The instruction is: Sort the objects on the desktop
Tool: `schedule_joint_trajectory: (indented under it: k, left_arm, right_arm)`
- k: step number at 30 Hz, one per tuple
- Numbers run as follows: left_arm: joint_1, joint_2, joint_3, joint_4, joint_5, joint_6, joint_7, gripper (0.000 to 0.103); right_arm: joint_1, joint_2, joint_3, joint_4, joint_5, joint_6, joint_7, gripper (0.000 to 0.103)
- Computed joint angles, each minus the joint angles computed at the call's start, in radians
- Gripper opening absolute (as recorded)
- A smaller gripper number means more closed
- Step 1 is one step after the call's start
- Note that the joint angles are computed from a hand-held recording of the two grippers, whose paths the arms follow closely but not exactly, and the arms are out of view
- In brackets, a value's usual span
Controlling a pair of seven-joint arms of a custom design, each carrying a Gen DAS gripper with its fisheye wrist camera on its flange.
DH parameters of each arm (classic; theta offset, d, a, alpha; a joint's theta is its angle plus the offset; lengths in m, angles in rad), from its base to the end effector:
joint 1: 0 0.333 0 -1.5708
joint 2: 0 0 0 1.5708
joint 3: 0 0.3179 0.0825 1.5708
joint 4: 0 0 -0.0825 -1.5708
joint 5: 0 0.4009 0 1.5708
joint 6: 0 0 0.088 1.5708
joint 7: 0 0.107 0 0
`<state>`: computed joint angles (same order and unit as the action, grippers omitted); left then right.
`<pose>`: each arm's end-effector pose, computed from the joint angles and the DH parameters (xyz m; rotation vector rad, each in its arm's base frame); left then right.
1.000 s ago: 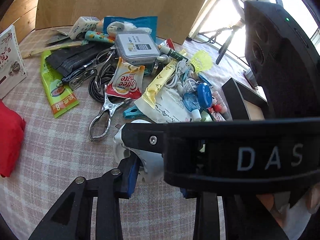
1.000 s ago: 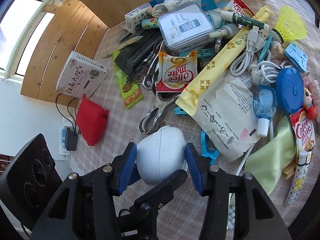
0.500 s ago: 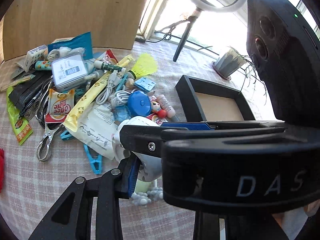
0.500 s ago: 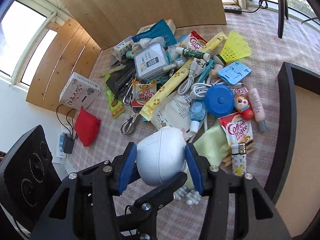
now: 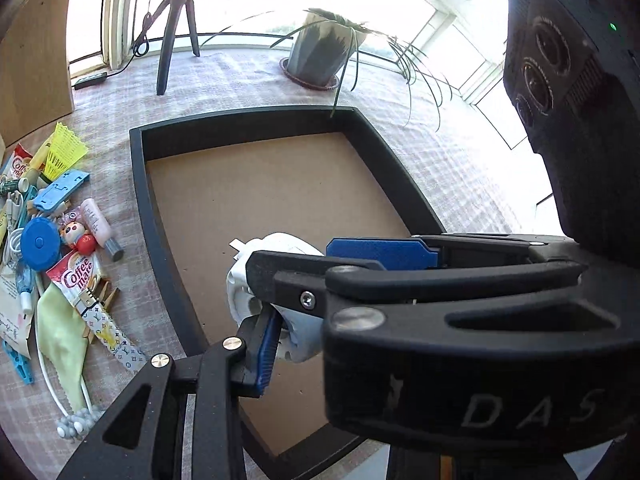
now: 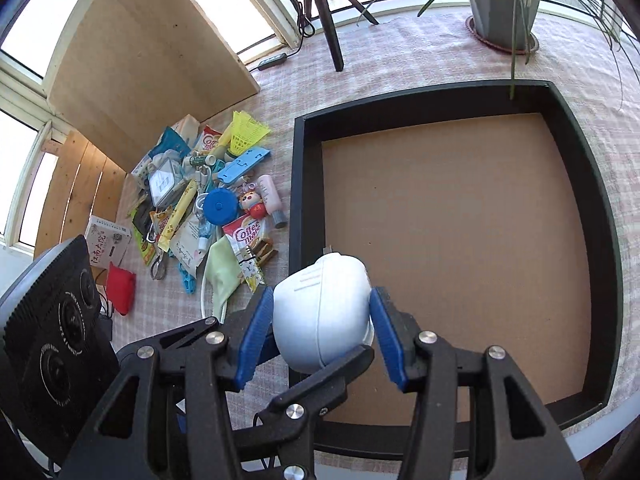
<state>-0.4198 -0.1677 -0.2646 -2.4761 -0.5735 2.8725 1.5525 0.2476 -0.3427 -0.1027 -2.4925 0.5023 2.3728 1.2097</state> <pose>0.4109 -0.2972 0.4000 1.9379 -2.2846 0.9354 0.4564 0.0716 0.4254 -2.0581 1.7159 0.1372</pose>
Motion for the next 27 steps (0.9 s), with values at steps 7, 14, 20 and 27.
schedule_joint_trajectory:
  k: [7,14,20,27]
  left_arm:
    - [0.063,-0.021,-0.036,0.003,0.232,-0.031,-0.201,0.033]
    - [0.154,-0.092,-0.016,-0.055,0.330,-0.066,-0.297,0.033]
    - [0.300,-0.178,-0.009,-0.119,0.489,-0.093,-0.419,0.033]
    - [0.429,-0.236,0.075,-0.193,0.505,-0.079,-0.435,0.040]
  right_arm:
    - [-0.013,-0.060,-0.007,-0.049,-0.084,0.138,0.019,0.062]
    - [0.037,-0.027,-0.003,-0.008,-0.086,0.197,0.012,0.062]
    - [0.051,0.039,0.080,0.046,-0.218,0.290,0.092,0.062]
    - [0.166,0.193,0.063,0.224,-0.019,0.188,-0.055,0.062]
